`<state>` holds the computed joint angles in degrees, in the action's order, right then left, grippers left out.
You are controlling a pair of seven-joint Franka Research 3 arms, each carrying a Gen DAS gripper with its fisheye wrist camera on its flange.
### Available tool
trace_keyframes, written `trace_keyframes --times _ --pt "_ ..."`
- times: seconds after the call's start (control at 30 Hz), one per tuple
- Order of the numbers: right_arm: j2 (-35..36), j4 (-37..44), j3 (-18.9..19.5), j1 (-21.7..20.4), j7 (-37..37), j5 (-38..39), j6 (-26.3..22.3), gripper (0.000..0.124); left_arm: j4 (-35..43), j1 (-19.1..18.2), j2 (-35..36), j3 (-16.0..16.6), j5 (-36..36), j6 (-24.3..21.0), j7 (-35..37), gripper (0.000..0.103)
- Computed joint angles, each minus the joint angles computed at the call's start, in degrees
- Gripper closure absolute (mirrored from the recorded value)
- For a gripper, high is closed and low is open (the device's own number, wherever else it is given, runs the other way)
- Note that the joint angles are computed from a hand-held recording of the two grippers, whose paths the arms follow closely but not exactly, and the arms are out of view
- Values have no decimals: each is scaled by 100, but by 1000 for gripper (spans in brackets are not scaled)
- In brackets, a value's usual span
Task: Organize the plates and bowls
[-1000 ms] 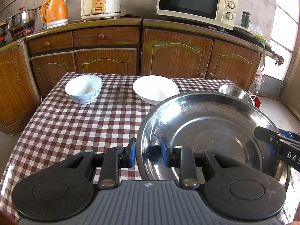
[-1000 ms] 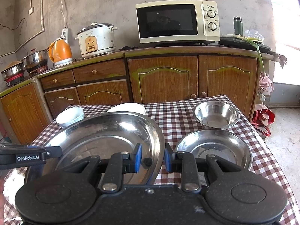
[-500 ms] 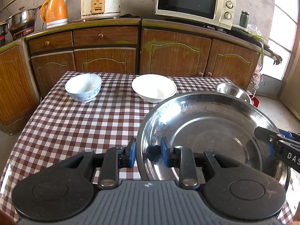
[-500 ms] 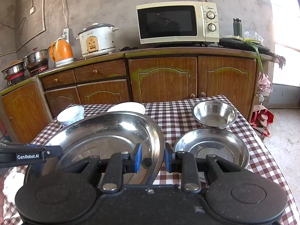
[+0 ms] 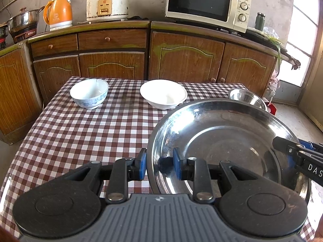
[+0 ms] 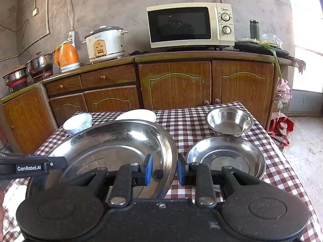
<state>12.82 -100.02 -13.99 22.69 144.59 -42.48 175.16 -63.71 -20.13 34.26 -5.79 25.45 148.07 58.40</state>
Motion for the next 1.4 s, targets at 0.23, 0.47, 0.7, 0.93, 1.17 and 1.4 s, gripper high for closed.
trace_keyframes --times 0.23,0.47,0.7,0.93,1.17,1.4 --pt "-99 -100 5 -12 181 -189 13 91 -163 -12 -103 -1 39 53 -48 74" --pt "-225 -241 101 -102 327 -356 23 92 -227 -8 -141 -18 48 65 -81 74" --pt "-256 -274 199 -205 460 -507 36 92 -440 -2 -258 -31 83 135 -149 74" --pt "-344 -383 225 -243 665 -697 67 92 -651 15 -389 -60 107 187 -169 74" --pt "-433 -473 368 -390 914 -980 65 91 -713 18 -433 -79 124 199 -179 74" --pt "-579 -666 469 -505 1208 -1291 59 92 -982 35 -580 -118 143 269 -191 74"
